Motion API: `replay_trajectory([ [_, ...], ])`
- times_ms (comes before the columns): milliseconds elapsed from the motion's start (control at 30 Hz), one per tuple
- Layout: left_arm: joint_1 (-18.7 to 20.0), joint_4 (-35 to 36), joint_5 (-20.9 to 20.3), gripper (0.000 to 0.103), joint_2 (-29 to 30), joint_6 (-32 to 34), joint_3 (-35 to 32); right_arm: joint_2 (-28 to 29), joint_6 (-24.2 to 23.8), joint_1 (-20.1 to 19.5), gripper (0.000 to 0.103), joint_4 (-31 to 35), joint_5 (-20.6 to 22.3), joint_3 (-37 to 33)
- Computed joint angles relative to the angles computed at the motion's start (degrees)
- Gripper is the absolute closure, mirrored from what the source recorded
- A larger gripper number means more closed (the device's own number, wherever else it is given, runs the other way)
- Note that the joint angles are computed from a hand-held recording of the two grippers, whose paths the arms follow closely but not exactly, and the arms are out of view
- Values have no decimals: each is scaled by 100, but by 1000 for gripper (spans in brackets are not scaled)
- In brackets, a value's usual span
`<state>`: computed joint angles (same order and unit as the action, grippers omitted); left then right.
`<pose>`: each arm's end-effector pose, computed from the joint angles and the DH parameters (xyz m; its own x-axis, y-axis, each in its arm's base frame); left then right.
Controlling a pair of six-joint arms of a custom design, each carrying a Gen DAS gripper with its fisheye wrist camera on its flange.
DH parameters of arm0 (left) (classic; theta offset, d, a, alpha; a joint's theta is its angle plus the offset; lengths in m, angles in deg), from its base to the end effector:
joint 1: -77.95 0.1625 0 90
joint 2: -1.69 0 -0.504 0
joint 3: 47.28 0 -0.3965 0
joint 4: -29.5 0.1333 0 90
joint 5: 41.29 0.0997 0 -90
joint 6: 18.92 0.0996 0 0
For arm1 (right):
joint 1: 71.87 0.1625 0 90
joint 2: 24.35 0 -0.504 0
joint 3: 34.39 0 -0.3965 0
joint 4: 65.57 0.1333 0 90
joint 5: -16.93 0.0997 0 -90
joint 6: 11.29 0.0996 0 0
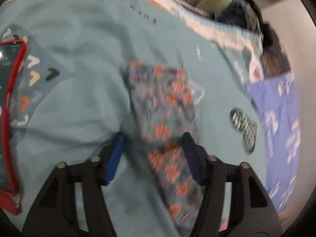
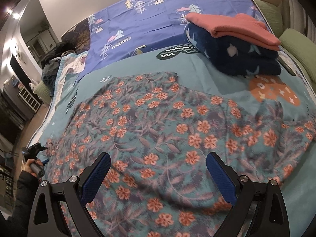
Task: Fold small clothes
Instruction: 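Grasp the flowered shirt's sleeve with the left gripper and lift it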
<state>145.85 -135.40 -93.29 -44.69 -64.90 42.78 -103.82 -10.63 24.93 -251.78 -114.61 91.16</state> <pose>-0.1058 -0.7777 0.2381 -0.8222 -0.5692 0.0069 -0.3878 0.5512 -0.7388 0.1246 -0.4769 0.4011 -0.8043 0.4241 0.4162 -0.0666 0.6317 -0.7723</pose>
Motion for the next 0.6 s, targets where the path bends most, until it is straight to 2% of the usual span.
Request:
replay_trajectory([
  [33,27,-146,-132,88,20,179,-39,32,-32,-1,4,-4,-4,-27],
  [67,41,-124,-237,99,20,343,-97,66,-58,-3,4,-2,-12,-52],
  [200,-185,-407,-77,99,-8,1144,-153,182,-92,-23,4,74,-2,-158],
  [333,-686,-719,-381,99,-39,2356,-141,243,-133,-85,4,43,234,-222],
  [500,-1525,-1059,-1123,99,147,4136,-27,215,-190,-181,4,117,695,-283],
  [600,-1978,-838,-1861,99,315,4906,139,166,-176,-211,12,267,777,-329],
])
